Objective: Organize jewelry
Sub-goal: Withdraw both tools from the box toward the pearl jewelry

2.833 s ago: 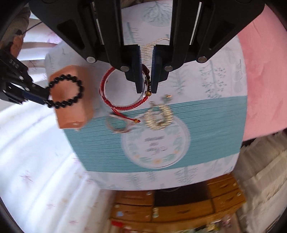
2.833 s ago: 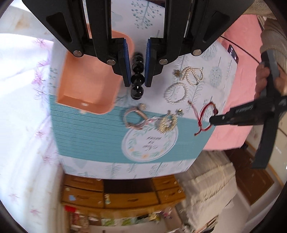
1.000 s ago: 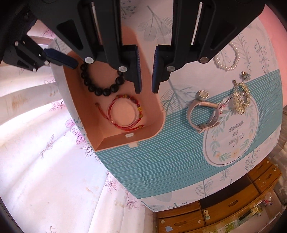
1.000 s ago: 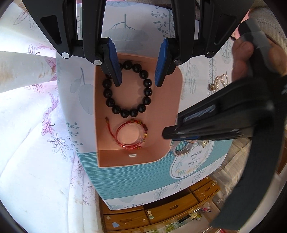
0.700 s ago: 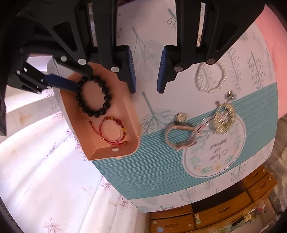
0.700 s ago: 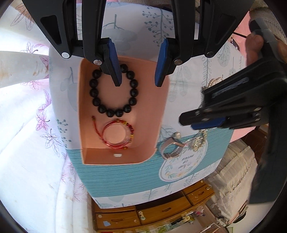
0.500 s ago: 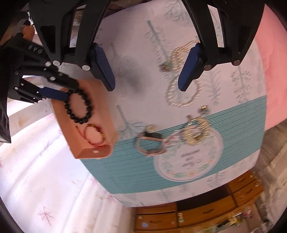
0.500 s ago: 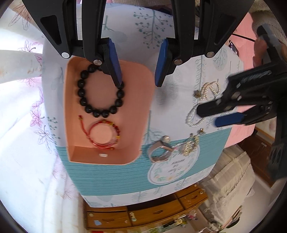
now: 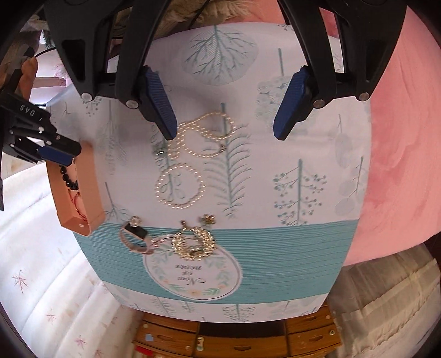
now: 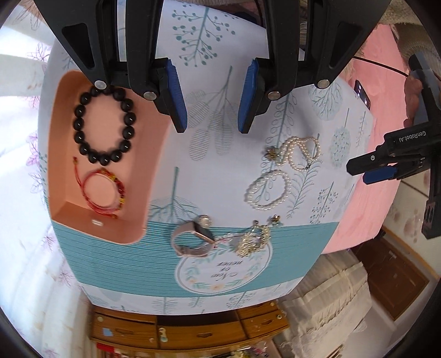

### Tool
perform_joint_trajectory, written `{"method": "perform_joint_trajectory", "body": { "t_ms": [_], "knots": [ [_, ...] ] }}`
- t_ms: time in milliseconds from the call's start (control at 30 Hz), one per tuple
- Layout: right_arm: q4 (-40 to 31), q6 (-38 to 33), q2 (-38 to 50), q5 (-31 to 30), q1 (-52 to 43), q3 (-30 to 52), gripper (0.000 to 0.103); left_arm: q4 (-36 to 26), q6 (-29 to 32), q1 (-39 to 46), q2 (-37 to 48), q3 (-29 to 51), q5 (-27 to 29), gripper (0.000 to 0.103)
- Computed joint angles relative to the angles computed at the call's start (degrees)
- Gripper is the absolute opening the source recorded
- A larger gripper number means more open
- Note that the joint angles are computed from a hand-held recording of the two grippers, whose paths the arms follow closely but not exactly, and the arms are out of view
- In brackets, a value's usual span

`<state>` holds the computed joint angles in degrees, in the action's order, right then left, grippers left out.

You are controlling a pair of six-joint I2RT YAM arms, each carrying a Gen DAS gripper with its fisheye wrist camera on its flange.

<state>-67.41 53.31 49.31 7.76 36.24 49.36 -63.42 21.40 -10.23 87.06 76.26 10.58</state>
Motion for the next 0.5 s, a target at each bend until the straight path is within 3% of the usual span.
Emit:
{"method": "perform_joint_trajectory", "body": {
  "t_ms": [133,233,500],
  "knots": [
    [2.6,-3.3,3.1,-2.4,-2.7,0.8,0.039,0.3,2.8,3.7,0.5,-1.7,1.3,0.07],
    [5.7,-6.2,6.3,-4.9,-5.9,1.4,0.047,1.0,6.9,4.5,0.2,-3.8,2.0,0.07],
    [13.3,-11.8,17.2,-10.3,-11.1,4.0,0.049,4.8,16.8,0.1,-3.5,-12.5,2.1,0.07]
  ]
}}
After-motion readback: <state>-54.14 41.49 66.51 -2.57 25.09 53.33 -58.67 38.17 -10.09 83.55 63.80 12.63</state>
